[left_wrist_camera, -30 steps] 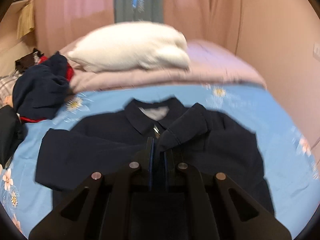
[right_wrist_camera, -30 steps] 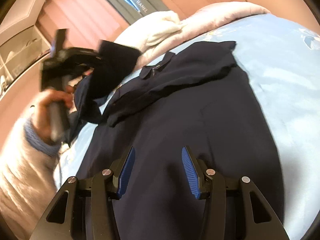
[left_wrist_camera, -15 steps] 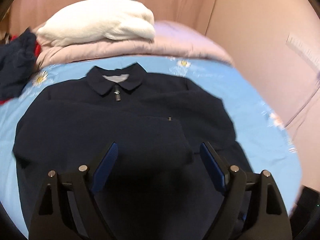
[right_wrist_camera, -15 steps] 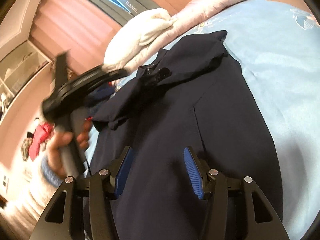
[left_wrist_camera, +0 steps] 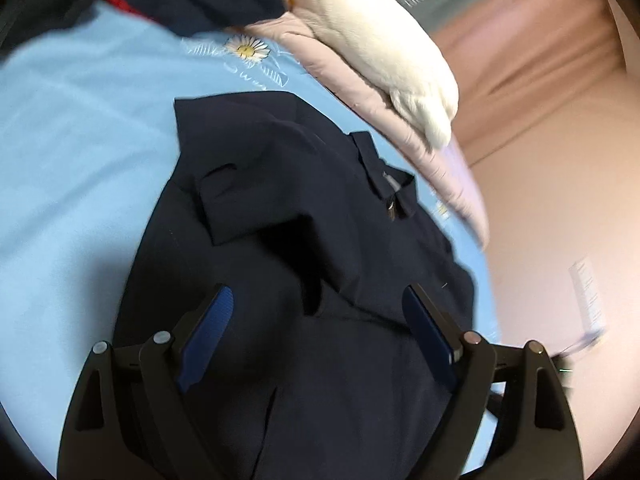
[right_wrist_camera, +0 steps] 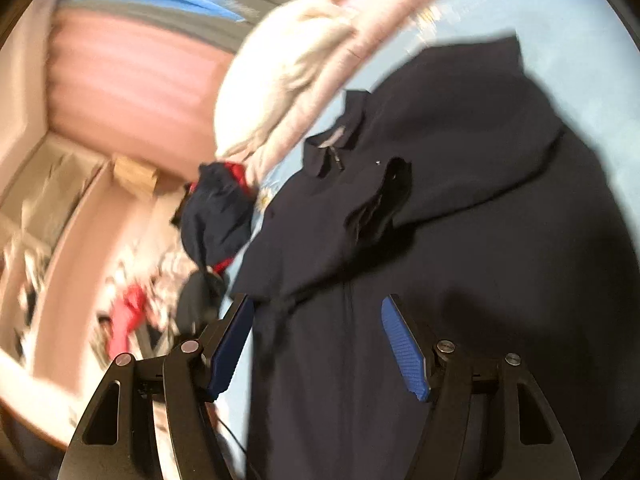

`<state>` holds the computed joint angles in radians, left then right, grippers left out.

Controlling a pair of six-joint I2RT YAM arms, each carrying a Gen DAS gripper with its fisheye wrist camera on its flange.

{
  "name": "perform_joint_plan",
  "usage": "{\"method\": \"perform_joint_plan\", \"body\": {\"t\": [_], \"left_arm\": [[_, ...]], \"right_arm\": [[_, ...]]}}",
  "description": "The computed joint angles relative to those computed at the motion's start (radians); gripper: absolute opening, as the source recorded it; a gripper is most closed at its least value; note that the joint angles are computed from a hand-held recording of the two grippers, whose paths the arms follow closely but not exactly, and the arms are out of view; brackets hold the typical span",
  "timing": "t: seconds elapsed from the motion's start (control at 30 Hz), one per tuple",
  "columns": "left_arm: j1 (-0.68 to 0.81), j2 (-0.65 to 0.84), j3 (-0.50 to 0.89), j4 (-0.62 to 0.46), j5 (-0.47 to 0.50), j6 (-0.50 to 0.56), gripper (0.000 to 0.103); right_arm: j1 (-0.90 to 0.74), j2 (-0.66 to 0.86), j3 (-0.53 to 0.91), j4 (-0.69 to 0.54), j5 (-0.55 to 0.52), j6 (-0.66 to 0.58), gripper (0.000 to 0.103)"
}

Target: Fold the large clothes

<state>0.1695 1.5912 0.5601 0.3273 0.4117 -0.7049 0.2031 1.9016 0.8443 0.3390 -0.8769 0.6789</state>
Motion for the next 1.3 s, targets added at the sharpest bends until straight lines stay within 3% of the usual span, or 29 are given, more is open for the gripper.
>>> {"method": "perform_joint_plan", "body": {"t": [0.07,0.13,0.2,0.27,0.33,0.4,0.5,0.57,0.63,0.73,0.8,0.83,0.9,0.97,1.07,1.2,1.3], "left_arm": [[0.027,0.064,0.007,0.096,0.068,-0.063,0.086],[0.05,0.127,0.019,0.189,0.134,-0.129,0.086],[0.063,0.204,0.051,0.277,0.171,-0.201,0.086],[0.079,0.279,0.106,0.31,0.206,-0.26,0.086],[0.102,0.29,0.121,0.297,0.217,-0.271,0.085],[0.107,0.282,0.14,0.242,0.164,-0.249,0.084],[0.116,0.269,0.125,0.248,0.094,-0.22,0.071],[0.119,0.282,0.141,0.213,0.086,-0.199,0.07],[0.113,0.306,0.157,0.196,0.077,-0.178,0.068],[0.096,0.294,0.191,0.058,0.042,-0.089,0.068],[0.089,0.256,0.207,-0.071,-0.012,-0.004,0.069],[0.085,0.234,0.211,-0.126,-0.047,0.037,0.069],[0.084,0.171,0.191,-0.193,-0.115,0.14,0.069],[0.056,0.096,0.171,-0.243,-0.234,0.233,0.069],[-0.017,0.05,0.179,-0.273,-0.367,0.326,0.069],[-0.093,0.117,0.219,-0.226,-0.414,0.357,0.067],[-0.153,0.23,0.286,-0.195,-0.503,0.384,0.054]], "right_arm": [[0.024,0.066,0.054,0.015,0.015,0.075,0.067],[0.038,0.147,0.092,0.13,-0.009,0.174,0.066],[0.048,0.164,0.124,0.08,0.024,0.175,0.05],[0.054,0.184,0.148,0.058,0.035,0.207,0.015],[0.067,0.153,0.15,0.025,0.083,0.149,0.011],[0.07,0.077,0.123,0.018,0.14,0.056,0.01],[0.062,-0.007,0.074,0.078,0.219,-0.056,0.01],[0.059,0.023,0.115,0.003,0.212,-0.111,0.01],[0.069,0.097,0.202,-0.14,0.273,-0.17,0.01],[0.062,0.206,0.301,-0.278,0.261,-0.192,0.011],[0.037,0.217,0.291,-0.263,0.206,-0.164,0.013],[0.023,0.196,0.269,-0.252,0.206,-0.169,0.021],[0.016,0.124,0.23,-0.272,0.282,-0.214,0.026],[0.03,0.01,0.166,-0.267,0.448,-0.292,0.027],[0.066,-0.059,0.144,-0.238,0.519,-0.372,0.027],[0.155,0.011,0.227,-0.261,0.556,-0.482,0.027],[0.223,0.115,0.331,-0.315,0.631,-0.523,0.027]]}}
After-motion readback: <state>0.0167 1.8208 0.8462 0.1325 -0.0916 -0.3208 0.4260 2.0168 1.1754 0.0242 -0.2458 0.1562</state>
